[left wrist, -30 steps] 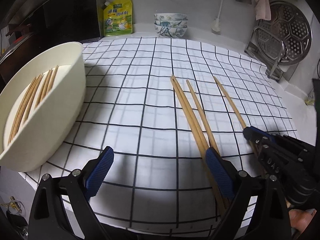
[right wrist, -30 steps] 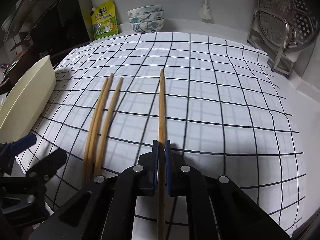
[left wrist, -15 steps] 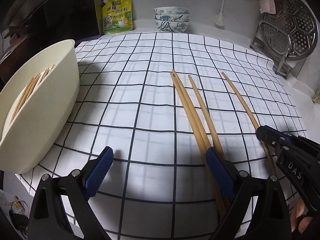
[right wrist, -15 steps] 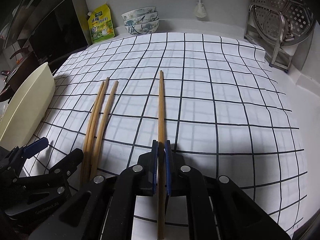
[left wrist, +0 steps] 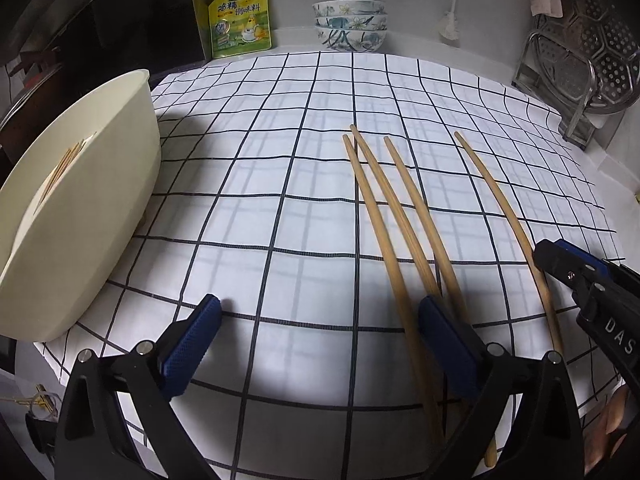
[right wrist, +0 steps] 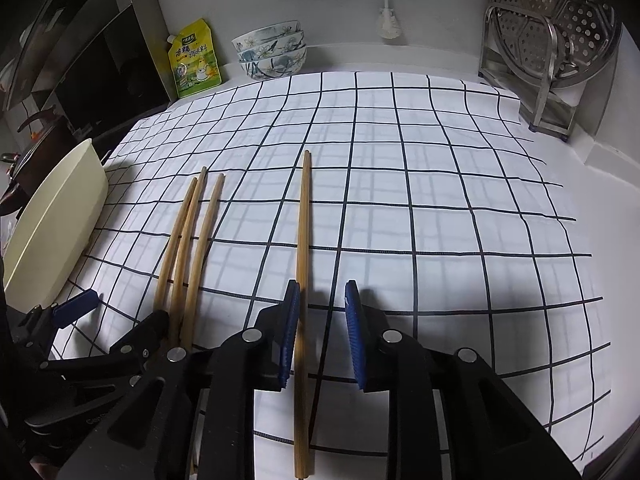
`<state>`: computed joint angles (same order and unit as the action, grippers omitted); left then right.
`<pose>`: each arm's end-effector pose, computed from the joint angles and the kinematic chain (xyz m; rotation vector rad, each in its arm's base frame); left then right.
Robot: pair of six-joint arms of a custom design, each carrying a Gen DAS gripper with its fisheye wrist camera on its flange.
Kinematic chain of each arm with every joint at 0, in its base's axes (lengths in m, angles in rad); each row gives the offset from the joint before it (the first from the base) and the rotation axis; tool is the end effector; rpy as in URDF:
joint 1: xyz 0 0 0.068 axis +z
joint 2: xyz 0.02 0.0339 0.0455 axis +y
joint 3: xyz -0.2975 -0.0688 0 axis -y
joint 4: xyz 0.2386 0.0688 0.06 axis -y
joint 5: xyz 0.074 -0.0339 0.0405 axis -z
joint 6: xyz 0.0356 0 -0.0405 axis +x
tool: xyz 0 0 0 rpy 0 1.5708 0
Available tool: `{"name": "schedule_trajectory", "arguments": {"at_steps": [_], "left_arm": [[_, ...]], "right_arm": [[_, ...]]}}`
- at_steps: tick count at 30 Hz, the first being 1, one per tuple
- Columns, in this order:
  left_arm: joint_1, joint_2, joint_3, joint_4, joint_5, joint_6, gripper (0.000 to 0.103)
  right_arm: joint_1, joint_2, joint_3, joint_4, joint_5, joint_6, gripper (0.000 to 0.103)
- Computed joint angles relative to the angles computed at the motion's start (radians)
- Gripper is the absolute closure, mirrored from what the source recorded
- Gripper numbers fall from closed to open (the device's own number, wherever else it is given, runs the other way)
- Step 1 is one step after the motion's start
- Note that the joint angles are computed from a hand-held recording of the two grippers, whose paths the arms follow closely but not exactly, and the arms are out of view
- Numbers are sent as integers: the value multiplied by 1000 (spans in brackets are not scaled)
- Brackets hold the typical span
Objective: Organize utensils
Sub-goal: 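Close the right tool on one wooden chopstick while the left tool grasps another, then lift and carry both held chopsticks over the cream basin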
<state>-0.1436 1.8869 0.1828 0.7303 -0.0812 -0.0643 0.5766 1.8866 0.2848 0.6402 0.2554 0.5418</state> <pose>0.2001 -0.0260 0.0613 0.0690 2.5390 0.0215 0.1952 0.1162 0.0670 0.0572 2.4925 0.1443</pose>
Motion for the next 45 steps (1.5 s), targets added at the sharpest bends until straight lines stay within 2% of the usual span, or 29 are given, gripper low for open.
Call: {"name": "schedule_trajectory", "arguments": {"at_steps": [7, 10, 12, 13, 15, 16, 18, 23, 27, 31, 35, 40, 45], "left_arm": [[20, 5, 1, 24, -9, 12, 9], [11, -10, 6, 10, 10, 19, 25], [-6, -22, 10, -3, 13, 20, 43], [-8, -30, 11, -11, 30, 24, 48], [-11, -40, 15, -26, 49, 28, 69], [-10, -44, 14, -29, 59, 31, 75], [1, -50, 13, -36, 80, 34, 96], [85, -70, 4, -55, 183, 63, 96], [155, -149, -10, -100, 255, 102, 96], [243, -297, 1, -219, 330, 160, 96], [371, -449, 52, -393, 431, 228, 96], [599, -554, 151, -582, 572, 355, 96], [804, -506, 263, -666, 655, 468, 96]], "right_arm": [[34, 29, 35, -38, 29, -11, 80], [78, 42, 65, -84, 92, -23, 78], [104, 50, 79, -104, 123, -29, 78], [105, 52, 79, -99, 116, -30, 79], [112, 54, 78, -93, 109, -38, 96], [116, 55, 80, -95, 108, -42, 96], [120, 55, 78, -87, 99, -43, 96], [86, 28, 36, -12, 43, -31, 96], [80, -17, 8, 19, 27, -10, 96], [124, -79, 10, -2, 56, 31, 96], [185, -145, 39, -52, 87, 70, 96], [256, -182, 173, -154, 88, 71, 96], [299, -102, 384, -239, 44, 38, 96]]}}
